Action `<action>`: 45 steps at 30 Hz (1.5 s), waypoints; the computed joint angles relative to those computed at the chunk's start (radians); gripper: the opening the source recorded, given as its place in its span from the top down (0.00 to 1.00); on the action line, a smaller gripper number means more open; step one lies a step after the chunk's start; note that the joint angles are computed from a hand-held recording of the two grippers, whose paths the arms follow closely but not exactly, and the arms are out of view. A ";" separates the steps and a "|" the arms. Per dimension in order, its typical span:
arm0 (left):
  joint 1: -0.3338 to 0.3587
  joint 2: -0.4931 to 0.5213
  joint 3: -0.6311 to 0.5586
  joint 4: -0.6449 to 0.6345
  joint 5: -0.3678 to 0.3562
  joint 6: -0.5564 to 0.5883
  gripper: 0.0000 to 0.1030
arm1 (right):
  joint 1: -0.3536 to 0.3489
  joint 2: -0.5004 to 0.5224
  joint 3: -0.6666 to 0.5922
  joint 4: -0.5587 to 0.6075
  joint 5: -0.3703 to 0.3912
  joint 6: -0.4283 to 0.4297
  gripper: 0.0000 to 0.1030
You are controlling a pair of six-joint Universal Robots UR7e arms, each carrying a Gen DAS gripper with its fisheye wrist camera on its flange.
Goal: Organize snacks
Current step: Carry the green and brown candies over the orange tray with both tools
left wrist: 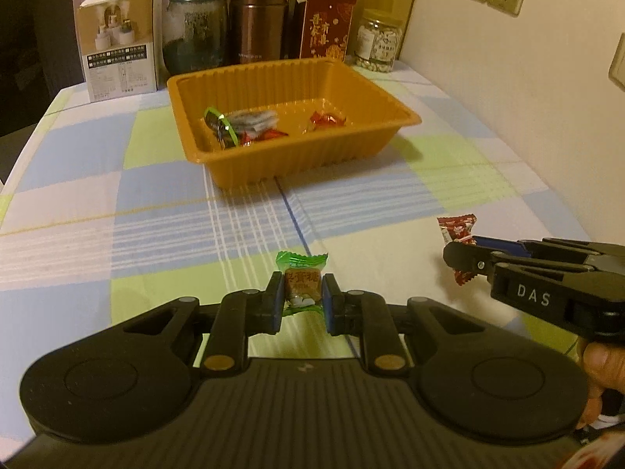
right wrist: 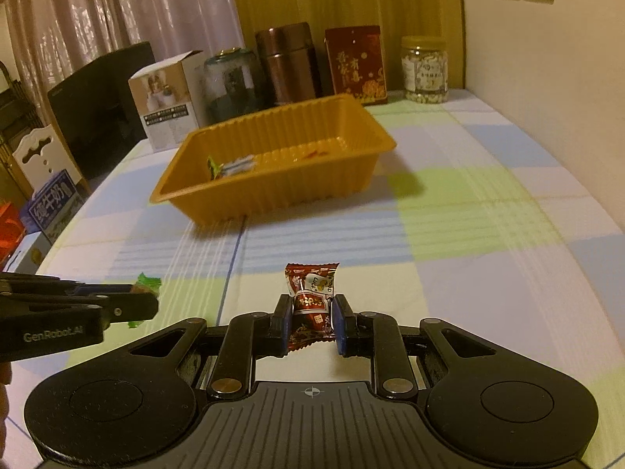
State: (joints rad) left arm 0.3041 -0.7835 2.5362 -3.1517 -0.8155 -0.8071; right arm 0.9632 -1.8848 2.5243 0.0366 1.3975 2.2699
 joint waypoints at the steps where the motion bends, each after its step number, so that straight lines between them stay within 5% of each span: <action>1: 0.002 -0.003 -0.005 0.002 0.003 0.004 0.83 | 0.009 0.005 -0.010 0.004 0.005 0.005 0.79; 26: 0.147 -0.040 -0.258 0.089 0.096 0.341 0.83 | 0.394 0.315 -0.425 0.134 0.221 0.162 0.79; 45: 0.289 0.012 -0.435 0.080 0.045 0.475 0.83 | 0.482 0.510 -0.687 0.238 0.311 0.210 0.79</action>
State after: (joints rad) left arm 0.5933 -0.7714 2.1008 -3.0718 -0.7700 -0.3323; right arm 1.4448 -1.3745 1.8372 0.2744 1.7081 2.4798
